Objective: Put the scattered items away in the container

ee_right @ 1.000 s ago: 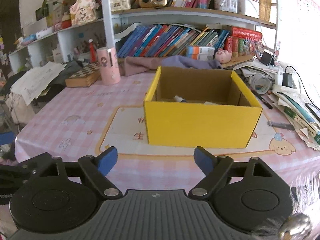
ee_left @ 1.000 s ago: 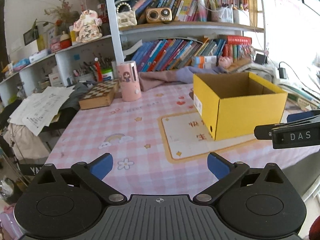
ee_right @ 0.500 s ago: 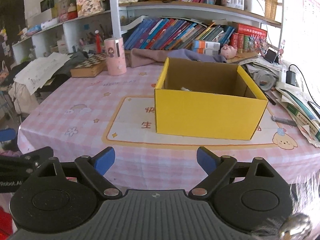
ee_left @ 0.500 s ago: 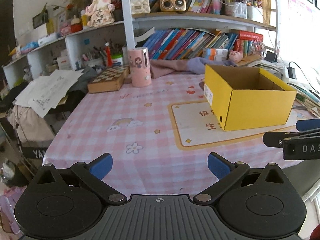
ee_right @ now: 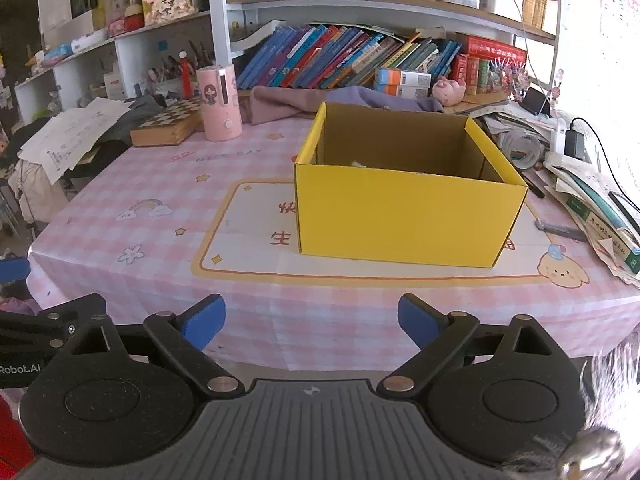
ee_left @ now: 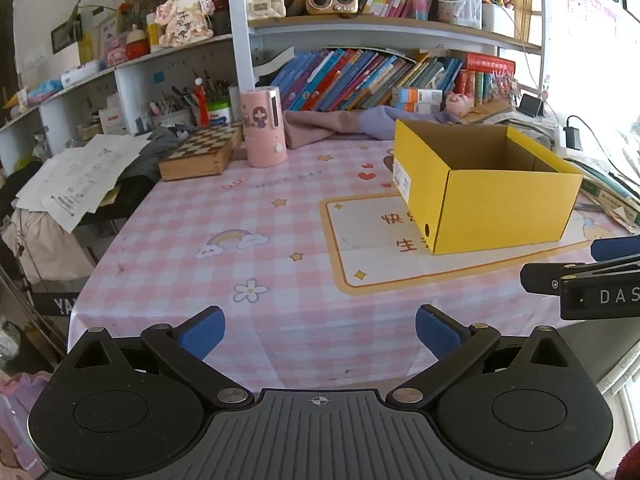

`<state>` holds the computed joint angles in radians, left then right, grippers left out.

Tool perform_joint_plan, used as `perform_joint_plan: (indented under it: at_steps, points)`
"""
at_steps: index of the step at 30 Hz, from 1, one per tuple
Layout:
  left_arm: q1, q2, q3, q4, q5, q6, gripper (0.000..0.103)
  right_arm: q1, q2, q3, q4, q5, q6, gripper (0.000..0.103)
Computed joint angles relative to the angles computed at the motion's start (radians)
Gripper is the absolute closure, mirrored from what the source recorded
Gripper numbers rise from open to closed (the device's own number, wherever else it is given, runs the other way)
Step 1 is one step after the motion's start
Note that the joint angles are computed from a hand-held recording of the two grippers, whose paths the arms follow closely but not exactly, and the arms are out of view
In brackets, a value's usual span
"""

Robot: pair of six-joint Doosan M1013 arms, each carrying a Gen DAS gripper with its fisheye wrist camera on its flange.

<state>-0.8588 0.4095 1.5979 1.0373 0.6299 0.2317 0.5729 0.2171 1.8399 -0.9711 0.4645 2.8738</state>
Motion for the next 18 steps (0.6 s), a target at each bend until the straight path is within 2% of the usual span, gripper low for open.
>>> perform_joint_plan:
  at_steps: [18]
  points:
    - [-0.005, 0.002, -0.005, -0.030, 0.019, 0.002, 0.000, -0.008, -0.001, -0.001, 0.073, -0.008, -0.083, 0.004]
